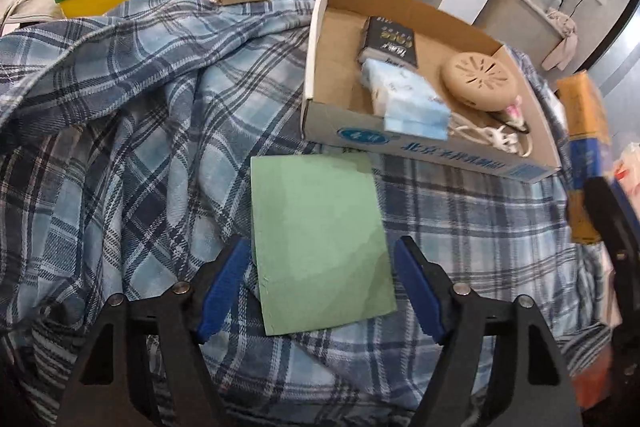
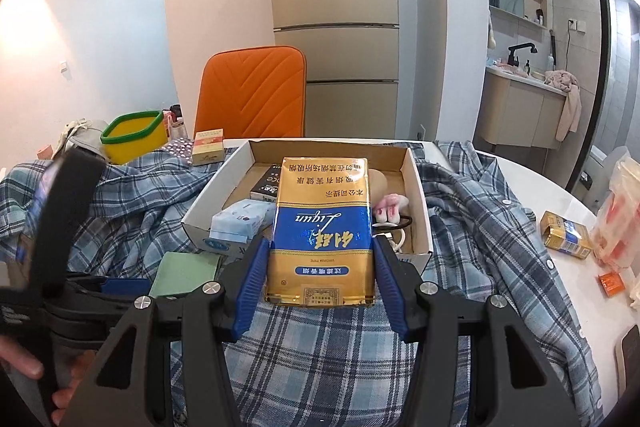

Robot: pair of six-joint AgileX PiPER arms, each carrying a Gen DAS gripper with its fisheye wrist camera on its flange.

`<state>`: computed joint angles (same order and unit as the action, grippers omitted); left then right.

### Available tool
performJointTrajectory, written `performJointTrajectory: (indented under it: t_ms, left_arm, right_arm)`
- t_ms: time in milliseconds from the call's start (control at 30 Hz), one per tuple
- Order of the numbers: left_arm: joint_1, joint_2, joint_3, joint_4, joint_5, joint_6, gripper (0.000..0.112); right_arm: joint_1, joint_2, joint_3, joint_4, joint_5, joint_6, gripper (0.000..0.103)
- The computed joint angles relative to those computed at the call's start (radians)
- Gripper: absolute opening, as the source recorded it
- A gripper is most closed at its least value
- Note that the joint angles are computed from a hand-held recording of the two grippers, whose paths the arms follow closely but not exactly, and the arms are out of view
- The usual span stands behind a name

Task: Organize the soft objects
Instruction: 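Grasp and lift the green card with the left gripper while the right holds the Liqun pack, then carry green card and Liqun pack over the box while both grippers open to drop them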

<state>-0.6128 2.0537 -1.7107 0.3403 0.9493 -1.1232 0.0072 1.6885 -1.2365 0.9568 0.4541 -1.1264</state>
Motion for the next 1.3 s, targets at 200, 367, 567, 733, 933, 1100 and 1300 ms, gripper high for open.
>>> performJointTrajectory:
  t_ms: [200,367,567,733,933,1100,1300]
  left_arm:
    - [-0.037,0.044,-0.059,0.072,0.074,-0.002,0.073]
    - [-0.067,0.031,-0.048,0.144,0.100,-0.061,0.071]
    - [-0.144,-0.031,0.024,0.289,0.086,-0.163,0.071]
    - [-0.260,-0.072,0.085,0.555,0.165,-0.338,0.071]
    - [-0.299,-0.166,0.200,0.760,0.108,-0.457,0.071]
    - [-0.287,-0.207,0.217,0.899,0.038,-0.483,0.071]
    - [-0.271,-0.170,0.110,1.005,0.036,-0.433,0.071]
  right_arm:
    - [0.004,0.000,0.001,-0.006,0.000,-0.001,0.055]
    - [-0.002,0.000,0.000,0.016,0.010,-0.018,0.055]
    - [-0.011,-0.002,-0.002,0.027,0.024,-0.026,0.055]
    - [-0.026,-0.008,0.001,0.091,0.053,-0.088,0.055]
    - [-0.074,-0.023,0.002,0.240,0.121,-0.221,0.055]
    - [-0.109,-0.038,-0.014,0.349,0.115,-0.307,0.055]
    - [-0.114,-0.012,-0.124,0.308,0.114,-0.259,0.055]
